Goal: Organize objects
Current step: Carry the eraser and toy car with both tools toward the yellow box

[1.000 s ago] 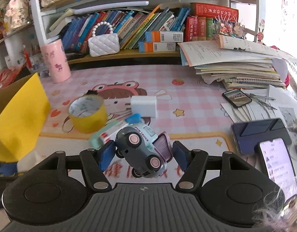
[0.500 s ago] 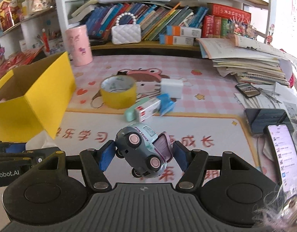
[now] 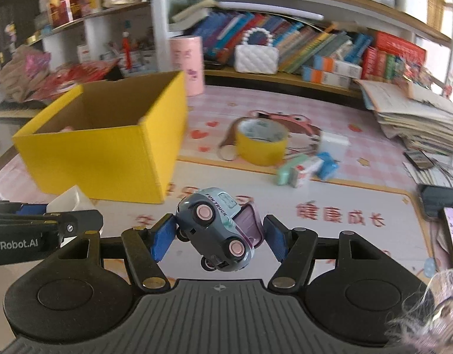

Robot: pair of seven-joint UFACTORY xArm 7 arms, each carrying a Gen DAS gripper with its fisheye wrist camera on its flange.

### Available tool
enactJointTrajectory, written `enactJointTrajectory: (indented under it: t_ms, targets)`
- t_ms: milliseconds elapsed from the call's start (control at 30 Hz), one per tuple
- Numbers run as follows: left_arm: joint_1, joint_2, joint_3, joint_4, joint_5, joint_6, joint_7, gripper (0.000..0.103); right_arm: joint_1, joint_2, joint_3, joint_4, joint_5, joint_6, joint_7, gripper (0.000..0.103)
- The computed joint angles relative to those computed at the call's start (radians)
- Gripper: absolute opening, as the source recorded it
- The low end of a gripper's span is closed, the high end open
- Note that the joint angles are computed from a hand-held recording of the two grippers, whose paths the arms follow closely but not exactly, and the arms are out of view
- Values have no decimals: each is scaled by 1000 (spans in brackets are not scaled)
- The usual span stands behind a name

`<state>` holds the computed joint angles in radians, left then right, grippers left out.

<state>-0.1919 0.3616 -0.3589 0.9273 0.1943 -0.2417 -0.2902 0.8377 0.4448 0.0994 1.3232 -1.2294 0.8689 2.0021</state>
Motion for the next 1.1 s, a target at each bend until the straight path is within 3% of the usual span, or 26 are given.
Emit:
enactJointTrajectory:
  t_ms: [200, 500, 900, 1100]
  targets:
    - [119, -42, -48, -70, 70, -42, -53, 48, 41, 81, -6, 121, 14, 8, -71, 63]
    - [231, -84, -49, -129, 258, -96, -187, 48, 126, 177, -54, 273, 51, 30, -141, 63]
    - [272, -106, 15, -150, 502, -146, -362, 48, 203, 265, -104, 415, 125, 70, -195, 63]
    - [237, -97, 53, -135, 516, -154, -394, 48, 216, 276, -119, 433, 142, 66, -244, 63]
